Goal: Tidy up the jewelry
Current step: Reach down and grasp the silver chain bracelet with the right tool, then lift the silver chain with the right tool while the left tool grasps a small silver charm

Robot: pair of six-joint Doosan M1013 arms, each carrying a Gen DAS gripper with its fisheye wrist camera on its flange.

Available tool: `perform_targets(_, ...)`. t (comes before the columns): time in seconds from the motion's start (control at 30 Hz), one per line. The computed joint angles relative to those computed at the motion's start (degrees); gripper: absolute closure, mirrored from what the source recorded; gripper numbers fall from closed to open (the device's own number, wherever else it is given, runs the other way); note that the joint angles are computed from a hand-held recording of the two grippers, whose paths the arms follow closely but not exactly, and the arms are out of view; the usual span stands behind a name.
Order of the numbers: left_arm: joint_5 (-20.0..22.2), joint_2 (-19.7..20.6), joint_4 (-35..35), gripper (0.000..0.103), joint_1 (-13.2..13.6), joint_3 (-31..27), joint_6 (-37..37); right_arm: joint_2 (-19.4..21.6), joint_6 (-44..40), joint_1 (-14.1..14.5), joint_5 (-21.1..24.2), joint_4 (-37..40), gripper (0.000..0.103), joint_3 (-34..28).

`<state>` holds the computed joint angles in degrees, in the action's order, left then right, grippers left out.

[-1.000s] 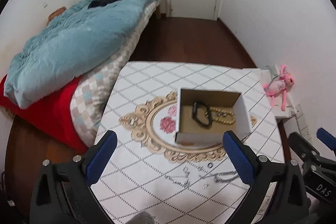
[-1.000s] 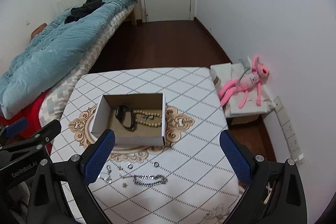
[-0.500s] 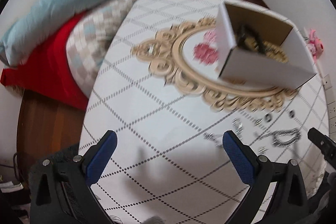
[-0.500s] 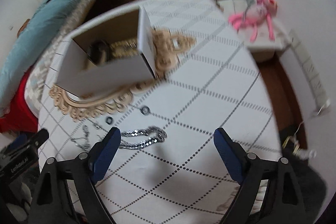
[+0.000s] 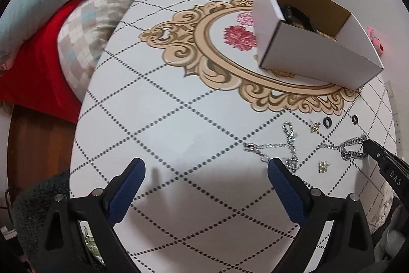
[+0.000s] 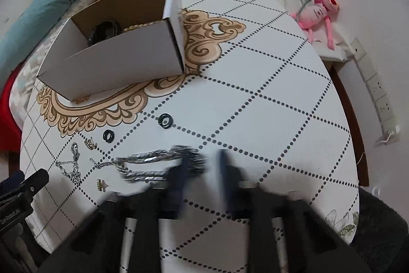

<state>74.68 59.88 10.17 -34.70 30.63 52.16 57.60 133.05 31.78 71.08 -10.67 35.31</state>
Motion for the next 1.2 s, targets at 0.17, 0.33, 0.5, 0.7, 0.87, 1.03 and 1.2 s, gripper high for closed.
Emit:
perform_targets(0.17,-0.26,0.83,-2.05,0.006,-0.02,-1.49,1.62,-1.68,1.59,-0.34,-1.95,-0.42,0.098,2.63)
perform_targets(0.33,1.66,3.35,-5.64,0.026,0.22,-5.78,3.67,-3.43,3.15,-1.28,-3.90,0.54,0.098,5.77)
perform_targets(0.5,1.72,4.93,-2.86,0.057,-0.47,-8.58,6.52,-3.56,3.54,-1.40,-4.37,0.80,0.098,6.10)
perform_targets(0.7,0.06,4.84,-5.14,0.102,-0.62,-8.40,10.01,-3.37,3.28,-1.34,-4.31,0.91,0.098,5.65)
perform_targets(0.87,-6.66,0.09,-7.91,0.103,-0.24,0.07,7.96,-4.35,3.44,-1.21,-6.31,1.05,0.098,6.42)
perform_targets(1.03,-11.85,-3.58,-10.05,0.103,0.62,5.10,7.58,-5.71,2.95,-1.12,-9.61,1.68,0.098,7.08)
perform_targets(1.2,-11.97,-2.76,-14.62,0.097,1.25,3.38,7.66,-6.43,2.46,-1.17,-11.48,2.08,0.099,7.08)
